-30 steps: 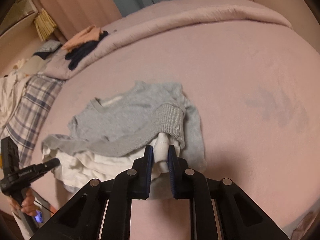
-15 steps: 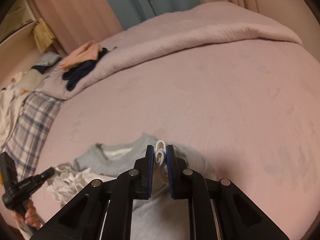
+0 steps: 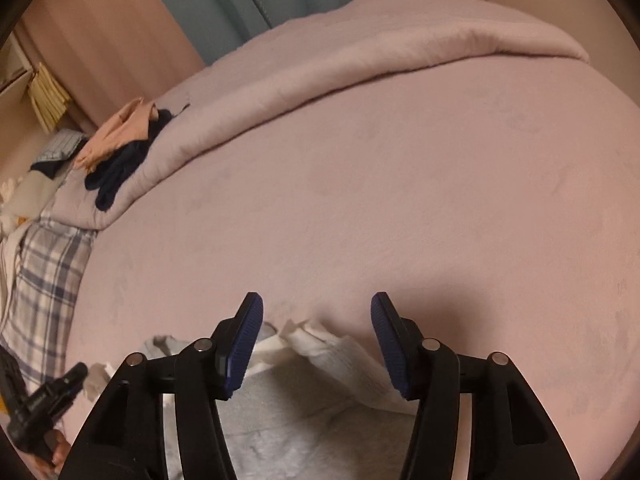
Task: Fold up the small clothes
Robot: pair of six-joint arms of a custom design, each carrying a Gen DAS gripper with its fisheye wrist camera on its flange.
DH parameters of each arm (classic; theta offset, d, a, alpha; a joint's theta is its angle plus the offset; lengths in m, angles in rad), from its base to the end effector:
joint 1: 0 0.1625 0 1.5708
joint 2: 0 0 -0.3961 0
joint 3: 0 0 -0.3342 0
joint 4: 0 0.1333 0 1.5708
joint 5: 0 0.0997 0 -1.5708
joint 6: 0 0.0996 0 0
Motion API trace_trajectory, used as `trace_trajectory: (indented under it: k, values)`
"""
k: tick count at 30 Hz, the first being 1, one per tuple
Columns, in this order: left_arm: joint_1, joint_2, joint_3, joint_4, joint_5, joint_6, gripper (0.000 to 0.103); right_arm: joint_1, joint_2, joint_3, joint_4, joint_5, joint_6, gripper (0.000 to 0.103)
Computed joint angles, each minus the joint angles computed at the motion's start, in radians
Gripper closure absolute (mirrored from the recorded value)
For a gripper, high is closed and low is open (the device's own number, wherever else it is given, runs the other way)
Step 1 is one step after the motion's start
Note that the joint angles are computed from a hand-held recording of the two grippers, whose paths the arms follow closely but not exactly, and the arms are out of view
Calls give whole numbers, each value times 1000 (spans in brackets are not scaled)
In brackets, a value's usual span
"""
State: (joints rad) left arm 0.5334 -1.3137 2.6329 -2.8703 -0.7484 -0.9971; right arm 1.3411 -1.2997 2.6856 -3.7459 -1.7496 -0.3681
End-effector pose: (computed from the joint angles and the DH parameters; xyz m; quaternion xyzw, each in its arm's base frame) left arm -0.1382 -0.3211 0.1522 0.0224 0.9163 -0.3353 0.2178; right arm 0.0426 -0.3256 0.2174 0.0293 -0.9196 0.3417 0.1915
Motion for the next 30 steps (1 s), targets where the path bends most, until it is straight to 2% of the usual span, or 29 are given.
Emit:
trace_trajectory:
  k: [3,7,10,11,13,15,16,18,21,26,28,30]
  values:
    - [-15,9,29,-41,-4,26,14,-31,-40,43,7,24,-40,46]
    - [44,89,11,-86,-56,86,13,-58,-13,57,-32,24,-102,38]
    - [100,171,-12,-141,-106,132,14,-27,77,23,-61,-42,-97,38]
    - [109,189,-16,-157,-112,143,19,-27,94,18,-66,-45,-102,38]
    - [135,229,-30,-181,-128,168,43,-19,137,12,-114,-67,-120,38]
    - [139,250,-53,-105,-99,120,72,-8,187,4,-171,-101,-135,42]
    - [130,253,-53,-82,-74,98,77,0,209,-1,-197,-121,-136,47]
    - [114,234,-38,-75,-57,63,91,27,266,-14,-281,-190,-155,76]
    - [92,164,-10,-62,-58,17,94,7,231,8,-278,-138,-145,87]
    - [7,51,31,-4,-22,-50,95,35,154,40,-286,-84,-119,89]
    - [-17,50,35,20,10,-72,95,61,161,35,-311,-88,-114,89]
    - [6,87,18,12,15,-52,95,90,189,12,-335,-122,-120,89]
